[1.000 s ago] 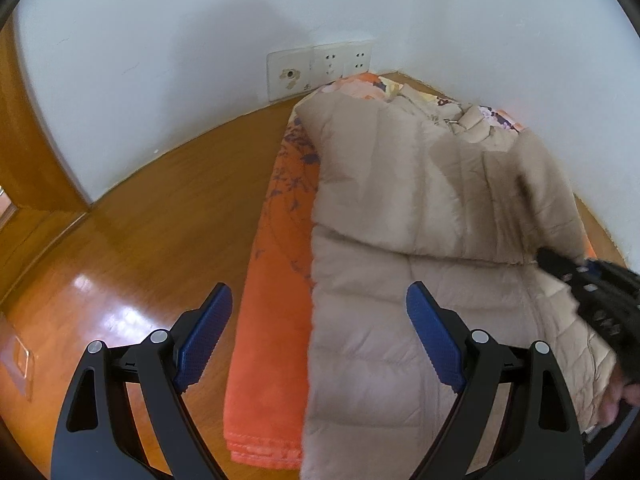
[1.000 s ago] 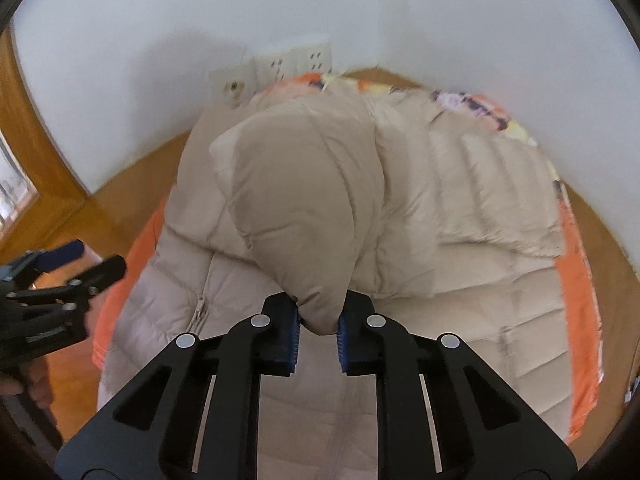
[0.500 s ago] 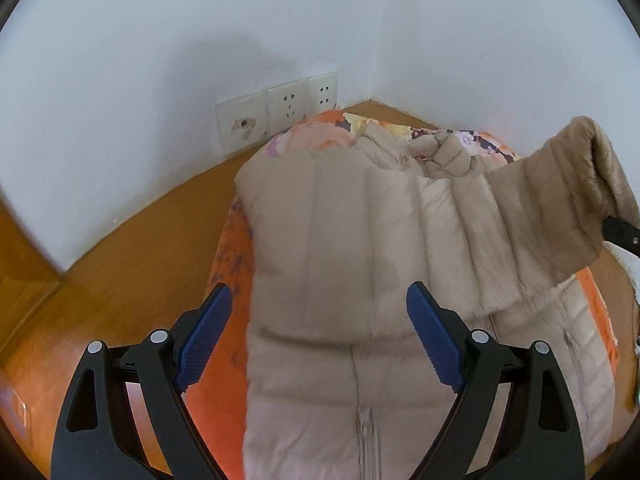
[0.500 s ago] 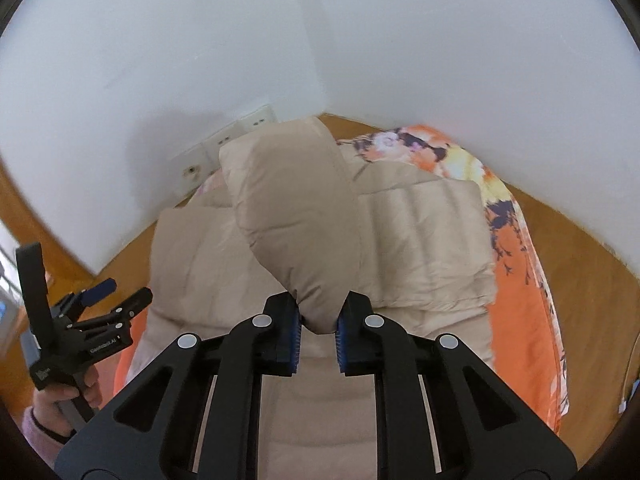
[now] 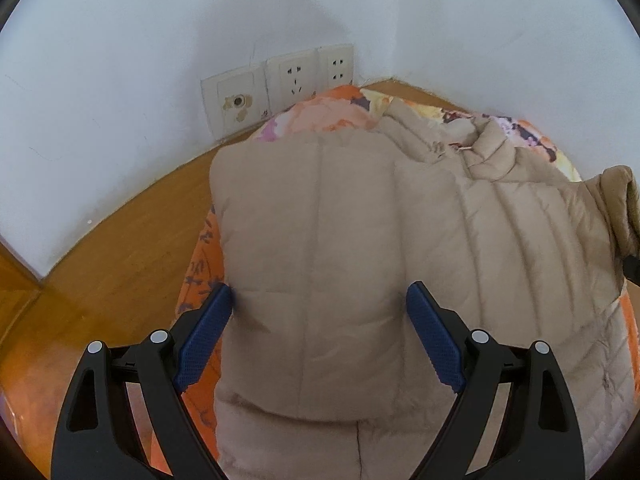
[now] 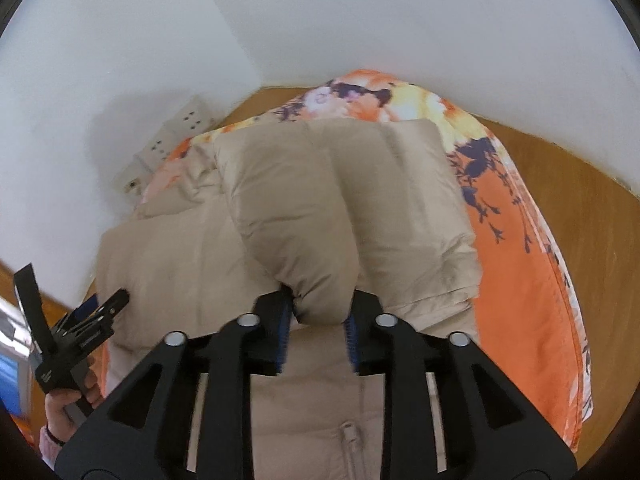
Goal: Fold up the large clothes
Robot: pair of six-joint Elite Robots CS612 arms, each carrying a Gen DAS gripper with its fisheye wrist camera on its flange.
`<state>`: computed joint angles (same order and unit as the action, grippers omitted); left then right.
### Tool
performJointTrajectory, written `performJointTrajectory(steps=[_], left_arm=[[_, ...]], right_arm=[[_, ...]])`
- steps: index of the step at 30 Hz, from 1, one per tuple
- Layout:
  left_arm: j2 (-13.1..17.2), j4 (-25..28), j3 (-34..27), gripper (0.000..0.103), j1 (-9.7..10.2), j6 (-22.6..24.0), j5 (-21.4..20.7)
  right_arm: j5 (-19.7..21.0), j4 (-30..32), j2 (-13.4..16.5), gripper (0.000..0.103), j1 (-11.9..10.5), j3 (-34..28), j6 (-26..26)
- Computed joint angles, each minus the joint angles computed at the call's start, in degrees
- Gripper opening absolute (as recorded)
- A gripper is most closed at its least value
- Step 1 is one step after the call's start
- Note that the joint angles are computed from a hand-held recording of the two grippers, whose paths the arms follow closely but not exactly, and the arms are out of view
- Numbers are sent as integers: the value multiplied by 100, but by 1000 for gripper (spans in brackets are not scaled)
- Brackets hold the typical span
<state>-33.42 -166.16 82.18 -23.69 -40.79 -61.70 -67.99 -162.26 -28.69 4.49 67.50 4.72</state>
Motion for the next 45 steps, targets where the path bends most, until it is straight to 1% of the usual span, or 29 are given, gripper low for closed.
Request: performJointTrajectory(steps=[2, 5, 10, 14, 16, 19, 22, 24, 26, 29, 34, 35, 38, 43, 45], left_arm=[[40, 73, -63, 86, 13, -3, 15], [84, 155, -134, 86, 25, 0, 55], [127, 177, -184, 86, 46, -22, 31], [161, 149, -218, 86, 61, 24, 7], [176, 115, -221, 88, 74, 28, -29], [190, 59, -230, 88, 101, 25, -125], [167, 46, -210, 88, 107, 60, -152], [116, 78, -161, 88, 90, 52, -89], [45, 40, -75, 88, 71, 65, -63], [-86, -156, 117, 88, 49, 96, -119], [-322, -328, 479, 88, -8, 91, -152], [-384, -354, 581, 88, -24, 66, -170], [-534, -420, 840, 88, -59, -44, -253], [-765, -552, 1267, 88, -123, -70, -338], [-822, -610, 1393, 88, -145, -50, -336]], right_arm=[[-140, -76, 54, 35, -16, -55, 70], [-324, -139, 136, 40, -43, -158, 185], [-645, -121, 262, 44, -103, -332, 449], [-1071, -71, 392, 44, -91, -527, 392], [-1201, 17, 472, 45, -93, -639, 353], [-1245, 100, 553, 47, -98, -735, 322], [-1264, 78, 555, 49, -95, -739, 296], [-1175, -3, 519, 53, -116, -685, 369], [-1086, -192, 419, 63, -139, -517, 415], [-1044, -480, 239, 71, -156, -206, 366], [-959, -802, -96, 74, -179, 394, 212], [-927, -867, -165, 76, -182, 525, 190], [-870, -1076, -369, 78, -188, 927, 132], [-927, -1336, -636, 80, -178, 1493, 153], [-868, -1408, -716, 82, -191, 1684, 202]])
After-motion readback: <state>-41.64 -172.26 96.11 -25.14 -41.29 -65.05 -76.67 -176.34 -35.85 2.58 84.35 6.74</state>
